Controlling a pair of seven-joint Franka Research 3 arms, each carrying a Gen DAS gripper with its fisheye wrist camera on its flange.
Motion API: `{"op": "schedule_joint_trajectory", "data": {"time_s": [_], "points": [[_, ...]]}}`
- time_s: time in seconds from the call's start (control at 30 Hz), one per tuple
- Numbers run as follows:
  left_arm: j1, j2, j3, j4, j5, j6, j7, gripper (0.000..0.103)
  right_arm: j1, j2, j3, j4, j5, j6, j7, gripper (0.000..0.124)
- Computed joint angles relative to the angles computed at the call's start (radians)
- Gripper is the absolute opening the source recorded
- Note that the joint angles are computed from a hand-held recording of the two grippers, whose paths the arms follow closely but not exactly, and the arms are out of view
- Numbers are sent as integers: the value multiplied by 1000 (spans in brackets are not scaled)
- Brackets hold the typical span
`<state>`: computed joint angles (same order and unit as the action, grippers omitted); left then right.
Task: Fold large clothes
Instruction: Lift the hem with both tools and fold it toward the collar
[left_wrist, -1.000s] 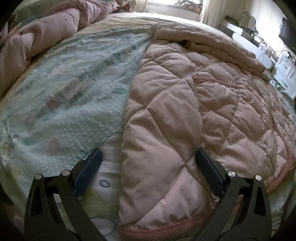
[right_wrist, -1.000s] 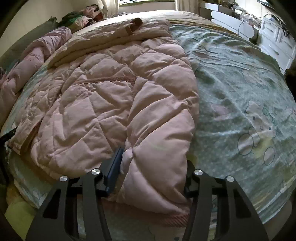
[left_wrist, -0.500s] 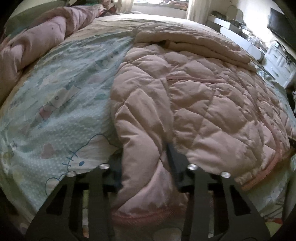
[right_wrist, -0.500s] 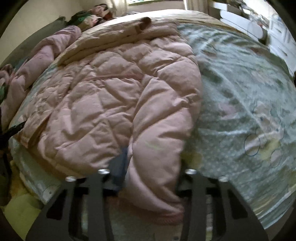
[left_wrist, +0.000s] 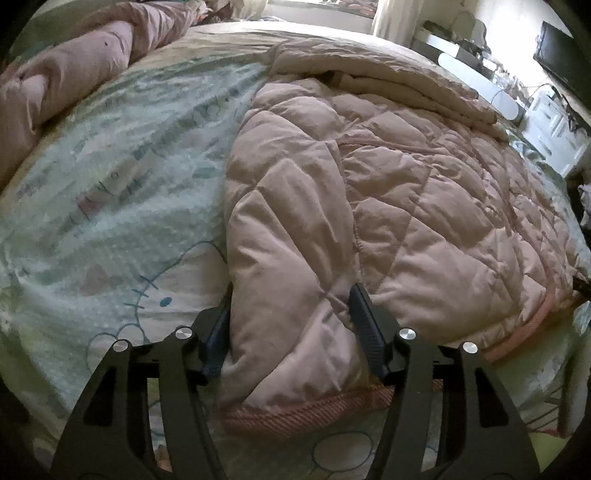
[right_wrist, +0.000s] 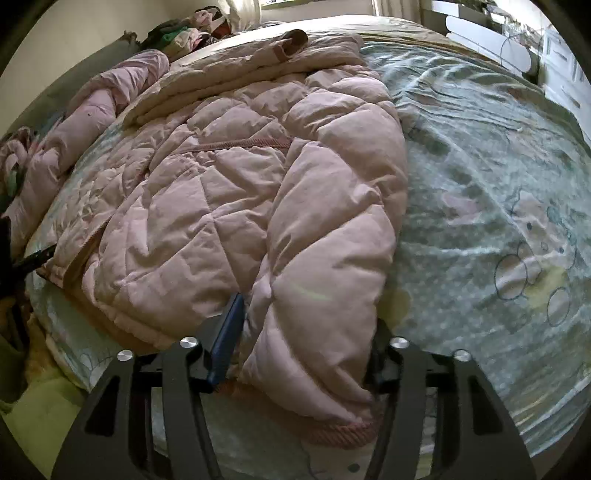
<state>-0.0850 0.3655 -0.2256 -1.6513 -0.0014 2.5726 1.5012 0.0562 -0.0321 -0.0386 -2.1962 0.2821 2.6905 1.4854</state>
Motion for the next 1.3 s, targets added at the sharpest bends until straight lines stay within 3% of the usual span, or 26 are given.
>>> {"op": "schedule_joint_trajectory", "data": {"time_s": [0.07,0.13,0.23,0.53,1.0,1.3], "points": [[16,-4,-18,-7,-36,7,27,32,1,-3,0,3,3,4,-8,29],[22,-13,-28,-13,-58,18,51,19,0,-4,-2,13,18,0,-18,24],[17,-24,-27,-10,-65,26,62,12,1,-17,-2,16,28,1,-31,21],[30,-52,-44,24,-149,79,138,10,5,-58,-18,36,196,13,-149,18],[-18,10,-29,203,-71,76,123,10,12,-25,-11,155,229,71,-171,18],[-19,73,-34,319,-57,62,115,10,4,21,-4,244,153,86,-114,18]]}}
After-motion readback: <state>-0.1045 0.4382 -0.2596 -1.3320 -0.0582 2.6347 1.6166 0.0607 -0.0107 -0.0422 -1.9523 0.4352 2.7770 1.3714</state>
